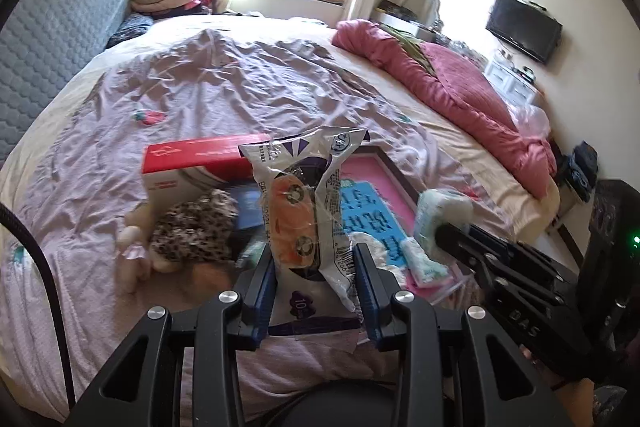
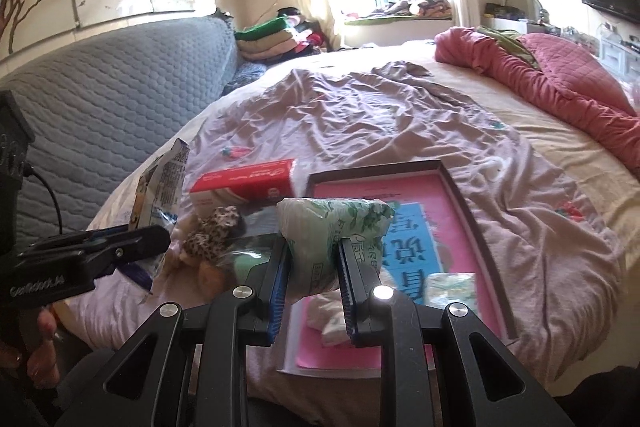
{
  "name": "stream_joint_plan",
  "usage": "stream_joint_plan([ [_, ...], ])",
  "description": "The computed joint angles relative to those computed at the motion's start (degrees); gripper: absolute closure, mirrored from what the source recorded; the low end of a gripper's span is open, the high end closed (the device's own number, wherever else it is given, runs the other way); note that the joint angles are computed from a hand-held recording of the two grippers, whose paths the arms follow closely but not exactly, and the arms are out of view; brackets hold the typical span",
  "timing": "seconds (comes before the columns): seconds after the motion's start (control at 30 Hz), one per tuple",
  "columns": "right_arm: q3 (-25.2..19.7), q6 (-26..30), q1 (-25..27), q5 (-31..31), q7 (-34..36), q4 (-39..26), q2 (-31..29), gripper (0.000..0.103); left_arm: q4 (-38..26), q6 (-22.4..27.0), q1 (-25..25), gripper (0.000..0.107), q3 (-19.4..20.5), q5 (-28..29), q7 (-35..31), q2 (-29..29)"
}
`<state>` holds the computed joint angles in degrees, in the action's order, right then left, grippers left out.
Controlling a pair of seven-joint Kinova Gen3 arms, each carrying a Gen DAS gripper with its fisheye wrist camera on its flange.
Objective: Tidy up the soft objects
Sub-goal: 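Carry the snack bag with the left gripper while the right carries the tissue pack onto the tray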
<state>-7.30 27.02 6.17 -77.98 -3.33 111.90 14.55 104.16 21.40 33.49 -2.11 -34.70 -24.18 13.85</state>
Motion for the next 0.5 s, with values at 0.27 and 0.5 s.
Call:
stream_joint_plan([
  [0.27,0.8,-0.2,1.93,-1.54,1.5,0.06,0.54,0.079,-4.0,1.05,-0.64,0.07,2.72,5.53,-7.34,3.41],
  [0.5,1.39,-0.09,2.77,-3.34,3.22,0.1,1.15,0.08,-6.85,1.72,-0.16,0.07,2.43,10.08,-12.41,6.19],
])
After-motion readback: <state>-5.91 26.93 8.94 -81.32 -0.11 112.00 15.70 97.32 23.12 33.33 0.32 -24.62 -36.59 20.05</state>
